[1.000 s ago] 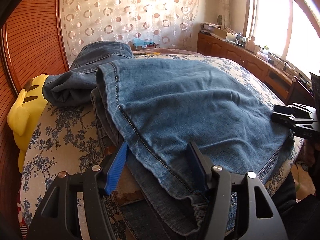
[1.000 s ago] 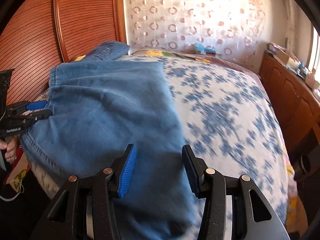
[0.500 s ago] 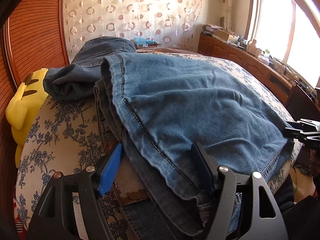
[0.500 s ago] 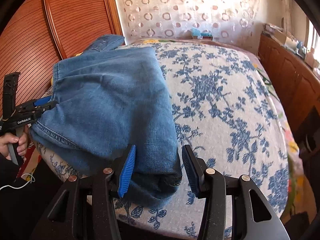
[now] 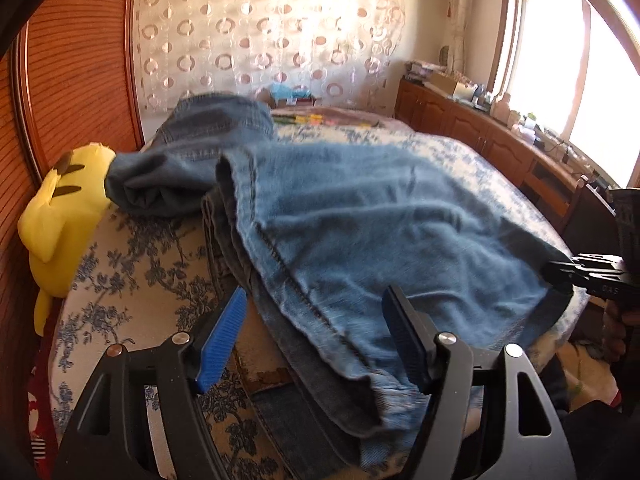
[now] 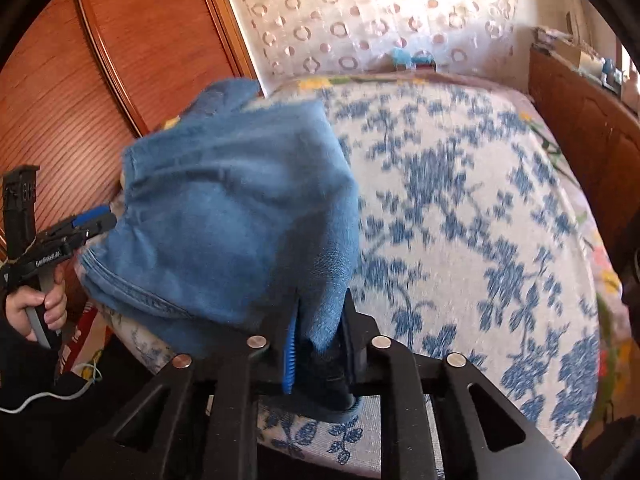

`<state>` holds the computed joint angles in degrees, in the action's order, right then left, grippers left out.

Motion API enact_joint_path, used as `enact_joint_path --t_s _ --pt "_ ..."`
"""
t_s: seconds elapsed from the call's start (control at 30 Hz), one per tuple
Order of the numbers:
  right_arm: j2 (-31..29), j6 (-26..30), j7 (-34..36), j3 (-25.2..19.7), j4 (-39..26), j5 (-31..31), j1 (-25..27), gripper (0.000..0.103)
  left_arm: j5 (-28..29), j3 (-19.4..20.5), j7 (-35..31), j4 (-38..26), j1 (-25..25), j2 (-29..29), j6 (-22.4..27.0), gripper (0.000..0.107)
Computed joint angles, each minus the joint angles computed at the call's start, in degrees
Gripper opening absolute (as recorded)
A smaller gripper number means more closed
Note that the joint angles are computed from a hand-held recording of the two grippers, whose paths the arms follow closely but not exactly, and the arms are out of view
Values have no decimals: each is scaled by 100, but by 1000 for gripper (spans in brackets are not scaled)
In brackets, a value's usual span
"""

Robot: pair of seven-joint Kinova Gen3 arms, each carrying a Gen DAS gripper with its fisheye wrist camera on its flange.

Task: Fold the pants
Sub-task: 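Grasp the jeans cuffs with the right gripper and lift them toward the waistband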

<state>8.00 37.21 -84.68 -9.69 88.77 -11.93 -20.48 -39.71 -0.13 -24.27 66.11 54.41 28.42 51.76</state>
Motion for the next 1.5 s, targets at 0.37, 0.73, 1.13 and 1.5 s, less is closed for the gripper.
enact_joint_path --t_s 0.37,0.73,1.13,1.5 --pt "-93 -413 287 -155 -410 -12 -245 15 -313 -37 303 85 187 -171 73 71" --pt "556 -322 1026 -526 -1337 -267 -657 15 -885 89 1329 893 84 -652 262 71" --pt "1170 -16 1958 -668 -1669 -659 -752 15 -1152 427 1869 1296 -211 -869 324 71" --pt "1674 231 1674 -552 -1918 -483 -813 15 -1025 510 1546 1054 -284 -750 307 71"
